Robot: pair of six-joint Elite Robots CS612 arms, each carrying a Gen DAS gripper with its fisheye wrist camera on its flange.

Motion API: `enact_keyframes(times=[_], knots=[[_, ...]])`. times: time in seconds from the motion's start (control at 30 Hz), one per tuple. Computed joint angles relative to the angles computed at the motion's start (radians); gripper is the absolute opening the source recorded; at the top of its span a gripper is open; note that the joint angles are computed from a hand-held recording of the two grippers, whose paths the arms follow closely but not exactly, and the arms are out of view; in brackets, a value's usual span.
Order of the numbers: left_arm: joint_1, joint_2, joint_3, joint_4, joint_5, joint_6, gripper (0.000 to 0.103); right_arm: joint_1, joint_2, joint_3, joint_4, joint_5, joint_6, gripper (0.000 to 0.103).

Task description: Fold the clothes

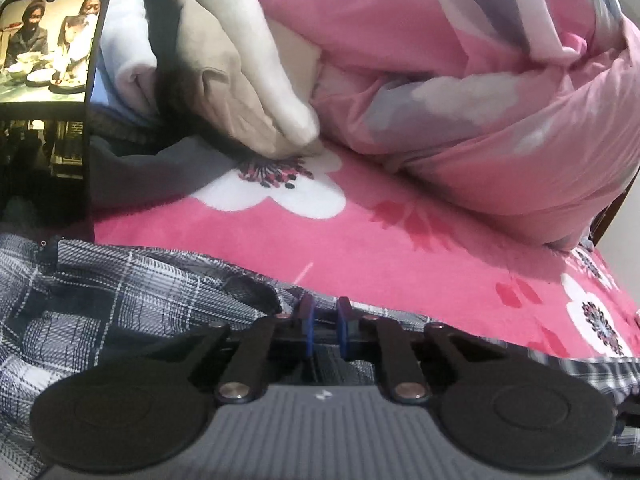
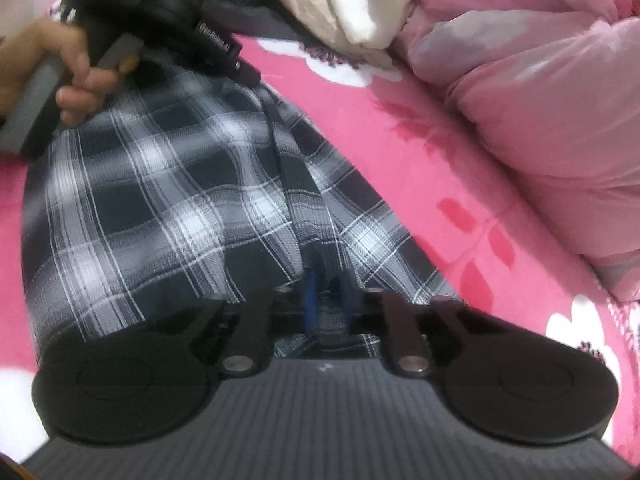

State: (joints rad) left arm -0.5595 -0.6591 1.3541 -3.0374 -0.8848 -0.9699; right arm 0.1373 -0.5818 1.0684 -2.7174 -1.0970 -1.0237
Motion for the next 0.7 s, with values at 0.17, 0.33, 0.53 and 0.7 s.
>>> enact_keyframes(times=[0.17,0.33,0.53,0.7], knots=[[0.000,0.001,0.000,-0.015,0.009,-0.001,0.014,-0.010,0.026,-0.051,-0.092,0.019,0.156,0.000],[0.000,0.002,0.000,-0.026,0.019,-0.003,0.014,-0.005,0.073,-0.147,-0.069,0.004,0.199,0.000],[0.001,0.003,0.003,-0.038,0.015,0.004,0.014,-0.003,0.116,-0.233,0.064,-0.017,0.228,0.000],[0.001,0.004,0.004,-0.046,0.013,0.008,0.014,-0.007,0.155,-0.301,0.170,-0.004,0.284,0.000]])
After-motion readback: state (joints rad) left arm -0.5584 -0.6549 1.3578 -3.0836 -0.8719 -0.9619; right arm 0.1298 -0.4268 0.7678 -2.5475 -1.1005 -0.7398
